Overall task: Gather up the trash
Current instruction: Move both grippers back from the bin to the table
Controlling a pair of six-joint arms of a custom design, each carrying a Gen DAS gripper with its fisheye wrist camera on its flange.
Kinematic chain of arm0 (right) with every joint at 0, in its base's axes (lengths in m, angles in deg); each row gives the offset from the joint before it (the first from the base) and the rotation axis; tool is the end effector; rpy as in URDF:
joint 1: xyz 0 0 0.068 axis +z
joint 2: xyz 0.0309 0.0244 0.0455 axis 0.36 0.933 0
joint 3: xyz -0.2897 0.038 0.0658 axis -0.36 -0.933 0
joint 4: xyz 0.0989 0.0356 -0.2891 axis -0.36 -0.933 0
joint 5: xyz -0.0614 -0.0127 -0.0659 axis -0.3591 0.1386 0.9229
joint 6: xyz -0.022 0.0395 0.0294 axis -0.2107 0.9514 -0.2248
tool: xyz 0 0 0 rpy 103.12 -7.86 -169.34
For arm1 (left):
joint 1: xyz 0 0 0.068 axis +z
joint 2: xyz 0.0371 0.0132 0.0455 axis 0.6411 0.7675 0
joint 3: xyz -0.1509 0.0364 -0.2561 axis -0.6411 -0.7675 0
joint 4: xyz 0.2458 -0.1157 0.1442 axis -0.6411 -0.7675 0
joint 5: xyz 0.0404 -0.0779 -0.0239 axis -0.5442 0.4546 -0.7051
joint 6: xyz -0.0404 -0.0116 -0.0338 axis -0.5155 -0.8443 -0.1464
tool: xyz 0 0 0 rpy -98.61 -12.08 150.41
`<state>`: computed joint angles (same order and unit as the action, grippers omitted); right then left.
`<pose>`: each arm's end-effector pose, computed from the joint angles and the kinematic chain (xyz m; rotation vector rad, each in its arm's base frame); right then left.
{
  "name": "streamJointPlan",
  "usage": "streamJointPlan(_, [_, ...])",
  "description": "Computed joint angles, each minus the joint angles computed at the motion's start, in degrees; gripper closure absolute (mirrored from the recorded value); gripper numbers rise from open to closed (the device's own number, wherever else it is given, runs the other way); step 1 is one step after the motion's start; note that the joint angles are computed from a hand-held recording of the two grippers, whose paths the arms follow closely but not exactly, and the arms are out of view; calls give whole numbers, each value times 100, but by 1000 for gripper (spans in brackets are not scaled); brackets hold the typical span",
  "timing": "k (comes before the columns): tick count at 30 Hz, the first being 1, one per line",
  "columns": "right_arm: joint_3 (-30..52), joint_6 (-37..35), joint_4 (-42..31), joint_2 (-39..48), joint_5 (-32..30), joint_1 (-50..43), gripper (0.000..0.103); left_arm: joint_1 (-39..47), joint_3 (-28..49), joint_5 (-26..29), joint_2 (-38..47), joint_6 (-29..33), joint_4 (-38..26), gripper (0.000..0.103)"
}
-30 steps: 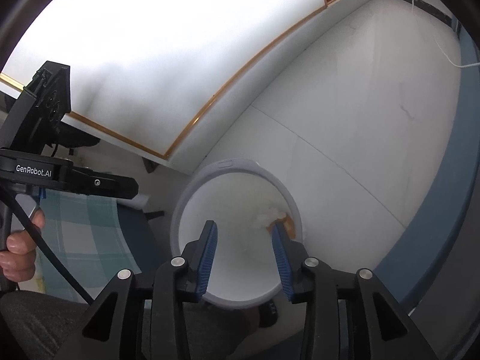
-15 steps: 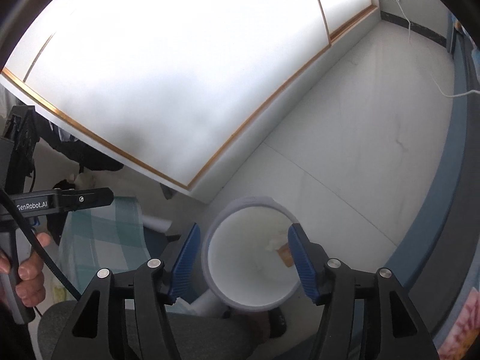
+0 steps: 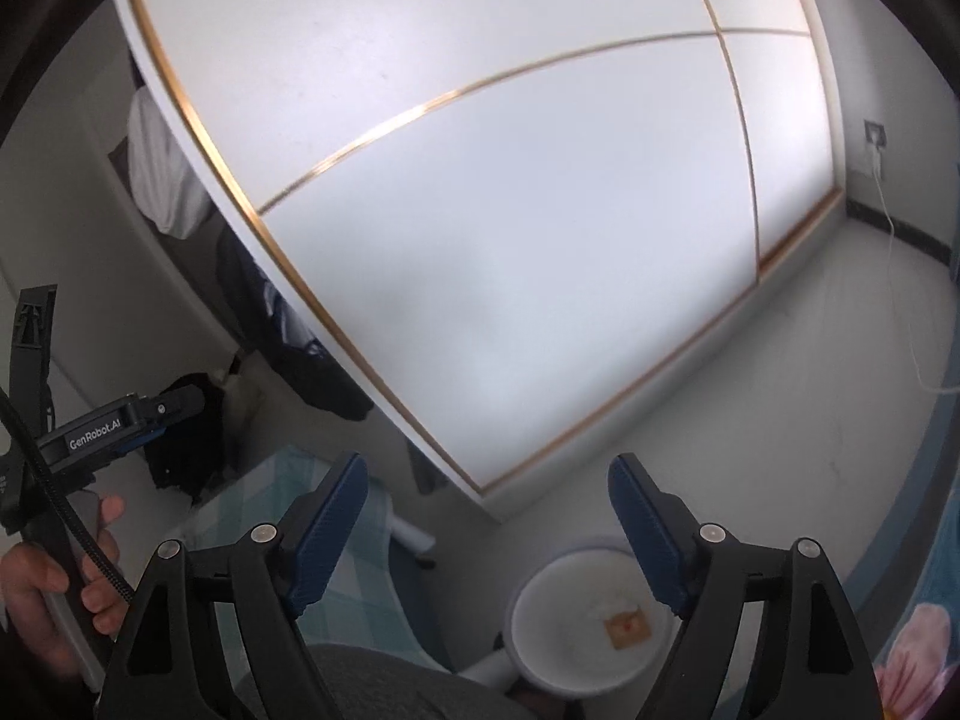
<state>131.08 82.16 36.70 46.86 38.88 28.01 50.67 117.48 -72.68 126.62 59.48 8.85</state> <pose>0.2537 0.0402 0.3513 0.0824 2.2330 0.5450 0.2527 0.0448 0.4006 -0.1395 2.3554 -0.0046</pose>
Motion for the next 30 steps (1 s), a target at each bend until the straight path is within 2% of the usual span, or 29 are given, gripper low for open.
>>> streamJointPlan(1, [84,-22,53,-71,145,193,14,204,-63,111,-67,72,63,18])
streamJointPlan(7, [520,-118,395,-214,1186,1705,2,1428,-87,581,-464,373,180,15])
streamJointPlan(9, [600,-160,479,-174,1704,2307,0,2006,-59,902,-516,465,130,13])
streamJointPlan(14, [833,-307,730,98,2497,3556,0,3172,-229,1480,-567,773,312,13])
streamJointPlan(22, [875,-487,1489,511,2753,4825,0,4993,-394,2583,-348,1176,607,11])
streamJointPlan(30, [1186,-433,1513,1372,2755,5469,0,5991,-738,3034,-39,1553,1142,7])
